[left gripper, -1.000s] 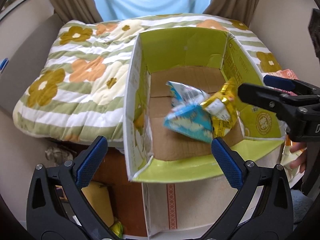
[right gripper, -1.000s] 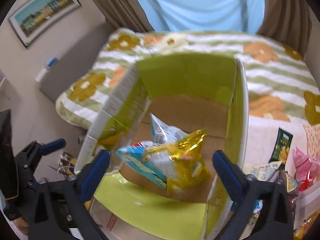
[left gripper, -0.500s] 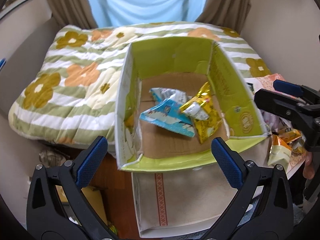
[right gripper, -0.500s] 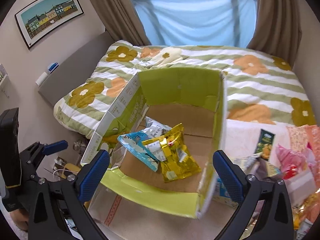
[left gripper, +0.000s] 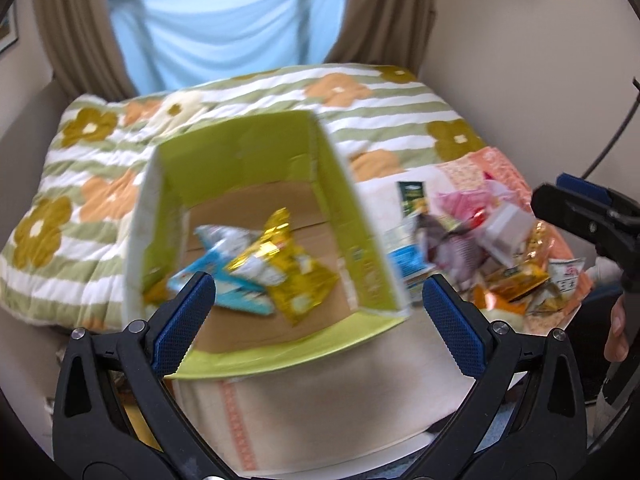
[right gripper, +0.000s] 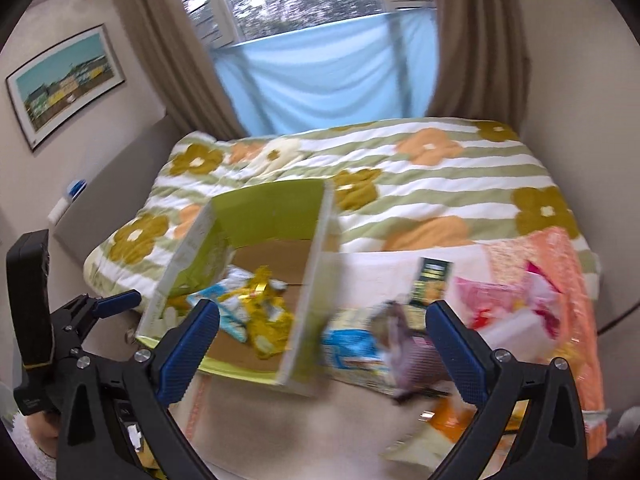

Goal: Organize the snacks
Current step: 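Move both grippers back toward the snack pile, then grasp the brown snack bag with the left gripper while the right grasps the Oishi corn bag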

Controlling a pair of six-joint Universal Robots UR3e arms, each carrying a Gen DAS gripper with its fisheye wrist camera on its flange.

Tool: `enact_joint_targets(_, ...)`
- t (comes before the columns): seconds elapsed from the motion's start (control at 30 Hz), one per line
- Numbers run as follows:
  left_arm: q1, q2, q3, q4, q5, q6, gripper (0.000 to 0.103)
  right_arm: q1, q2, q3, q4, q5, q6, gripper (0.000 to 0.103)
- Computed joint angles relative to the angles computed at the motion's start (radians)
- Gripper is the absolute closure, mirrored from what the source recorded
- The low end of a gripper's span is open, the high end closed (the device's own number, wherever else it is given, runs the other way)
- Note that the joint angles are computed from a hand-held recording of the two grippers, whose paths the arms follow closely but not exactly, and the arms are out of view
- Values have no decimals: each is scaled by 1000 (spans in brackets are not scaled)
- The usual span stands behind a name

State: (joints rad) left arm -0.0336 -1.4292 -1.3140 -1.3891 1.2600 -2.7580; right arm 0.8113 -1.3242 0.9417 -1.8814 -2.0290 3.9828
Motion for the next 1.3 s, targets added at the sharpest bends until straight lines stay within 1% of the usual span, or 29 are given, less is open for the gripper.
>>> enact_joint_targets(0.1,-129,-64,43,38,44,-88,1,8,-133,142,41,-68,44,0)
enact_joint_targets(0.17,-224,-122,77,62,83,-147,1,16,-217,218,109,-116,84,0)
enact_joint_targets(0.23,-315,-186,123,69,131,-201,1,15,-309,303,161,-135,124,0)
enact_joint_targets(0.33,-441,-285,194,79,194,-286,1,10,-433,407,250,-142,189,0)
enact_joint_targets(0.4,-505,-359,255,70,223,-339,0,3,-534,497,296,-125,240,0)
enact_joint_targets(0.57,-600,-528,418,12,277,-424,0,-32,-755,697,353,-71,307,0)
enact_joint_targets(0.67,-632,-604,502,-15,313,-461,1,-53,-842,785,367,-54,311,0)
enact_joint_targets(0.77,-640,-668,568,-47,330,-472,1,-111,-937,879,356,-10,260,0)
enact_joint_targets(0.87,-639,-720,609,-77,330,-469,0,-199,-1049,990,314,73,207,0)
enact_joint_targets(0.93,-634,-746,621,-89,326,-461,1,-214,-1077,1041,297,116,206,0)
enact_joint_targets(1.0,-630,-780,639,-97,316,-439,0,-210,-1083,1082,278,137,218,0)
enact_joint_targets(1.2,-638,-878,730,-128,312,-342,1,-169,-1038,1151,228,106,317,0)
enact_joint_targets(1.27,-632,-896,742,-135,307,-322,3,-151,-1017,1159,217,94,348,0)
enact_joint_targets(1.3,-628,-904,749,-142,302,-314,6,-145,-1004,1161,214,87,361,0)
